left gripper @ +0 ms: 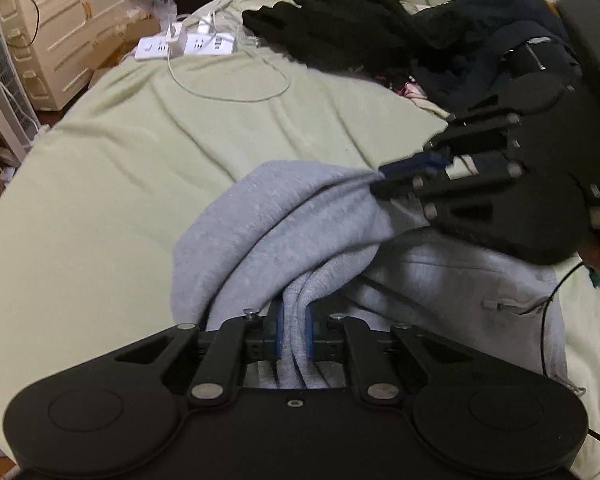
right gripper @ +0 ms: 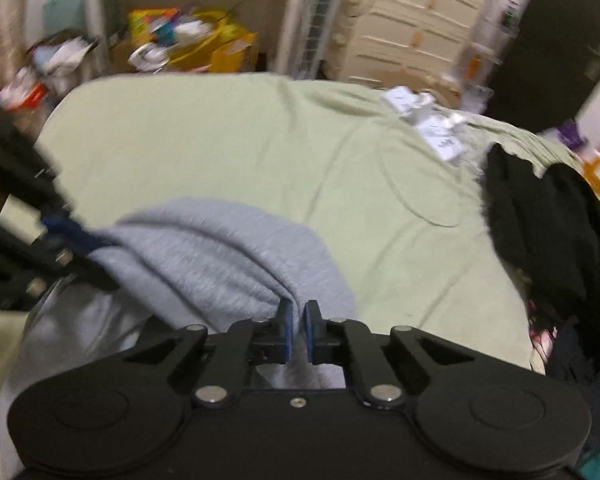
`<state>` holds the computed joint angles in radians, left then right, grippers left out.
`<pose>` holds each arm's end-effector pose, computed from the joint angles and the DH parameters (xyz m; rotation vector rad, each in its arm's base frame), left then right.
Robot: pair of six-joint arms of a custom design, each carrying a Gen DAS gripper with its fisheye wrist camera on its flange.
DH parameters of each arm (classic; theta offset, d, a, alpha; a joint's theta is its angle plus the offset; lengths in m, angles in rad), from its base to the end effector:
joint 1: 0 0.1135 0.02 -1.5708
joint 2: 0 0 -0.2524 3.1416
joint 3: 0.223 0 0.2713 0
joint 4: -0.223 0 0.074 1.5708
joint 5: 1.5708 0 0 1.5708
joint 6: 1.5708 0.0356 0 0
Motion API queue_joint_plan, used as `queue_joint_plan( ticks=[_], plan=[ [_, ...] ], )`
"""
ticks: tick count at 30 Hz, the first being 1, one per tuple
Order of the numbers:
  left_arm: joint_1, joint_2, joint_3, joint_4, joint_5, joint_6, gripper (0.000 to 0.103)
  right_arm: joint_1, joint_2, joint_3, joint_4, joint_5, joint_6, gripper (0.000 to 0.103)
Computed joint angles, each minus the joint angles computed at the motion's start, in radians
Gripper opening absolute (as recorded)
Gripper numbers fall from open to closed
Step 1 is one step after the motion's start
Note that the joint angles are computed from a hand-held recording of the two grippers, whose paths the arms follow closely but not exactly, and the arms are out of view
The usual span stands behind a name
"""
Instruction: Fold clothes
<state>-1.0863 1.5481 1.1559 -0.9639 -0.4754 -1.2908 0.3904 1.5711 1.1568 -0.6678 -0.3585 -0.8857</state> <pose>0.1561 -0.2616 0.2169 -0.3358 2.6020 -0.0252 0.3067 0.1397 0.2195 -1.6232 1.9943 0.2942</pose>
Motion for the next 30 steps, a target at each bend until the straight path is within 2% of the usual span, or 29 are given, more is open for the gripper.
queue_joint_plan(
  ticks=[4,5,6,9,10,11,14,15,16,18,20,22,24,26,28,30],
  plan=[
    [-0.019,-0.025,0.008,-0.058,-0.018,-0.021,0.011,0.009,0.029,0.022,0.089,0.087,0.152,0.005],
    [-0.022,-0.027,0.008,-0.074,-0.018,-0.035,0.011,0.014,0.041,0.027,0.124,0.123,0.2,0.0],
    [-0.025,-0.029,0.007,-0.09,-0.019,-0.05,0.011,0.019,0.053,0.032,0.156,0.161,0.248,0.0],
    [-0.018,-0.051,-0.023,-0.119,0.013,-0.119,0.011,-0.034,0.152,0.155,0.112,0.172,0.398,0.0],
    [-0.025,-0.092,-0.07,-0.101,0.037,-0.159,0.011,-0.034,0.182,0.186,0.089,0.185,0.386,0.0],
    [-0.036,-0.093,-0.071,-0.104,0.029,-0.143,0.011,-0.026,0.196,0.19,0.083,0.196,0.32,0.0],
    [-0.045,-0.1,-0.07,-0.105,0.02,-0.121,0.011,-0.064,0.238,0.287,-0.103,-0.052,0.215,0.003],
    [-0.041,-0.112,-0.076,-0.098,0.019,-0.14,0.011,-0.063,0.248,0.315,-0.178,-0.106,0.16,0.01],
    [-0.038,-0.115,-0.079,-0.096,0.018,-0.144,0.011,-0.049,0.224,0.293,-0.192,-0.113,0.096,0.016],
    [-0.036,-0.109,-0.065,-0.101,0.011,-0.135,0.011,-0.021,0.156,0.211,-0.168,-0.12,-0.03,0.049],
    [-0.042,-0.12,-0.064,-0.105,0.01,-0.141,0.011,-0.002,0.133,0.19,-0.224,-0.146,-0.133,0.055],
    [-0.053,-0.131,-0.067,-0.114,0.009,-0.164,0.011,0.024,0.098,0.152,-0.246,-0.144,-0.226,0.055],
    [-0.061,-0.142,-0.071,-0.124,0.012,-0.185,0.011,0.05,0.046,0.088,-0.214,-0.125,-0.291,0.055],
    [-0.059,-0.144,-0.072,-0.121,0.011,-0.177,0.011,0.082,0.016,0.027,-0.143,-0.07,-0.3,0.055],
    [-0.061,-0.141,-0.068,-0.123,0.009,-0.17,0.012,0.1,-0.013,-0.029,-0.07,-0.033,-0.301,0.048],
    [-0.068,-0.14,-0.066,-0.126,0.004,-0.175,0.012,0.1,0.0,-0.024,-0.034,-0.029,-0.249,0.035]
  ],
)
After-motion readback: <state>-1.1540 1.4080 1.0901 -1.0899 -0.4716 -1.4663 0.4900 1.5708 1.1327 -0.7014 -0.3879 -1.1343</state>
